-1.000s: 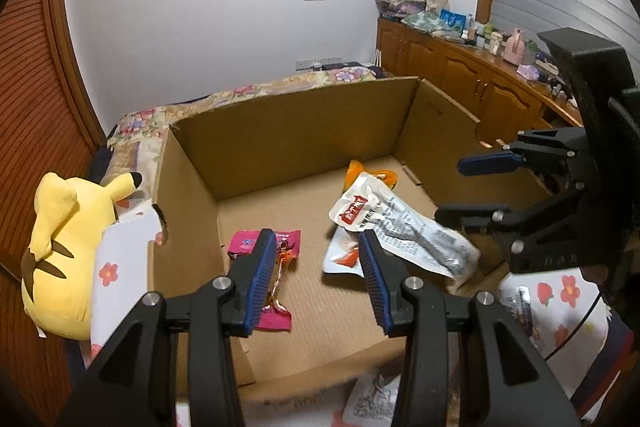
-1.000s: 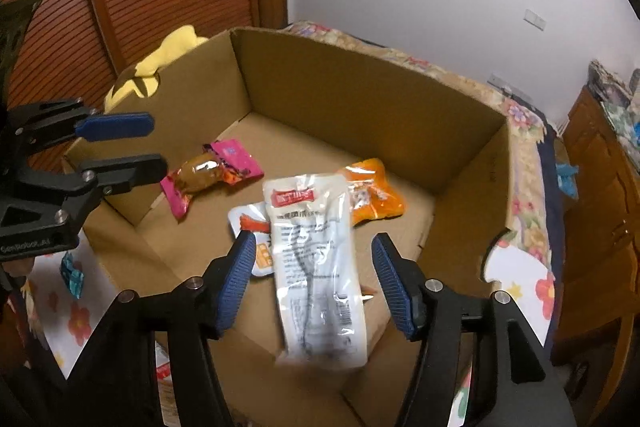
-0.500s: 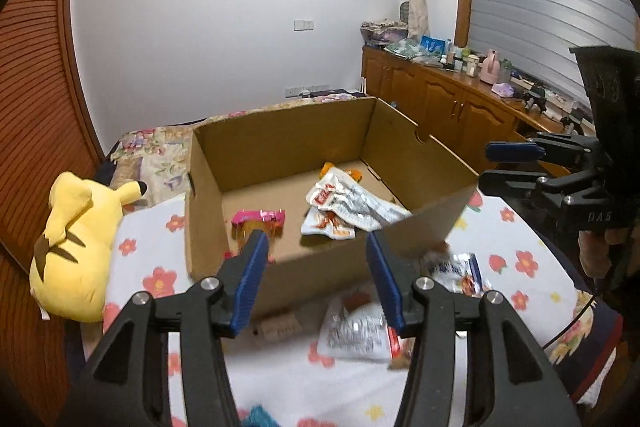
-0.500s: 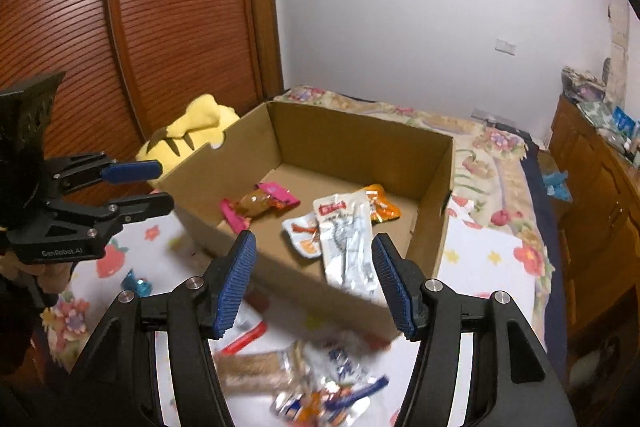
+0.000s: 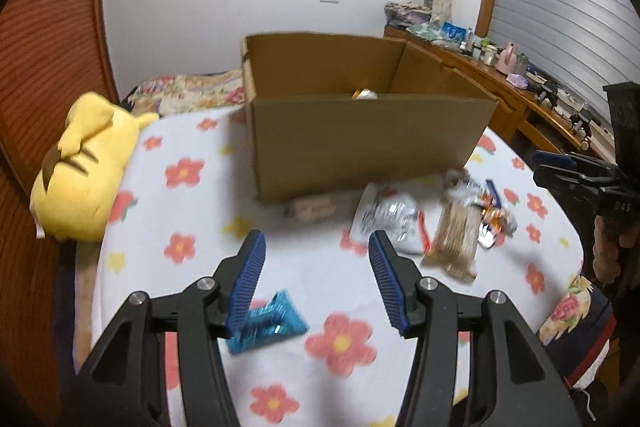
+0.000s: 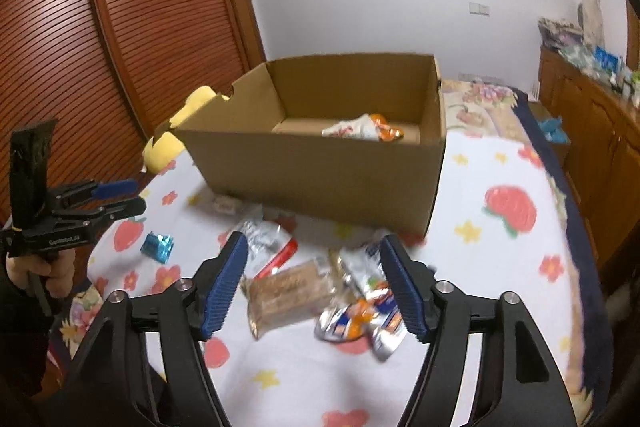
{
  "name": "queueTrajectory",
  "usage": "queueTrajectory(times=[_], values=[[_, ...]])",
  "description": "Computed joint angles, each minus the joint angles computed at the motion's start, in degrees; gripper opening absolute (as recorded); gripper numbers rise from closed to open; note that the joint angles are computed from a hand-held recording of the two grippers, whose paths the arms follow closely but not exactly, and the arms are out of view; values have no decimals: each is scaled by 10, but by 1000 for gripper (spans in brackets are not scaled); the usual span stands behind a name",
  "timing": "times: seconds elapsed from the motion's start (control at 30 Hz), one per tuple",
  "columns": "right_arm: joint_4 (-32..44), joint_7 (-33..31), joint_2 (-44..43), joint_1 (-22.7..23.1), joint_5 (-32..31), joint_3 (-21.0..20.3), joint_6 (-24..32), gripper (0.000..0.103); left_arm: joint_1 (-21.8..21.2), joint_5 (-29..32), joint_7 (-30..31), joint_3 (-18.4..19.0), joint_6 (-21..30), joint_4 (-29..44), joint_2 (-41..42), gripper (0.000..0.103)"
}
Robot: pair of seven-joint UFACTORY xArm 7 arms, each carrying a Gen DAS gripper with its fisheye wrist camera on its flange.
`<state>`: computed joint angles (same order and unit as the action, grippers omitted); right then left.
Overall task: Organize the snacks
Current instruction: 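Move the left tool to the blue candy while the right tool approaches the bread packet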
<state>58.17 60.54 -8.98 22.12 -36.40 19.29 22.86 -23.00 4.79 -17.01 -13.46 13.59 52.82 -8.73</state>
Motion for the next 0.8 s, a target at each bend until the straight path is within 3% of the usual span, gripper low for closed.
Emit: queueTrajectory(times=[0.17,0.37,0.6,0.8], values=[[14,64,35,7,-78,16,14,85,12,18,-11,-2,-5,-39,-16,55],[56,86,101,52,-130,-11,19,88,17,9,-10,3,-15,-65,-14,55],[86,42,149,96,-110,-56,42,88,18,9,-9,9,-10,-78,-2,55],[91,10,162,107,-76,-75,57,90,14,-9,4,15,-15,-87,-2,55]])
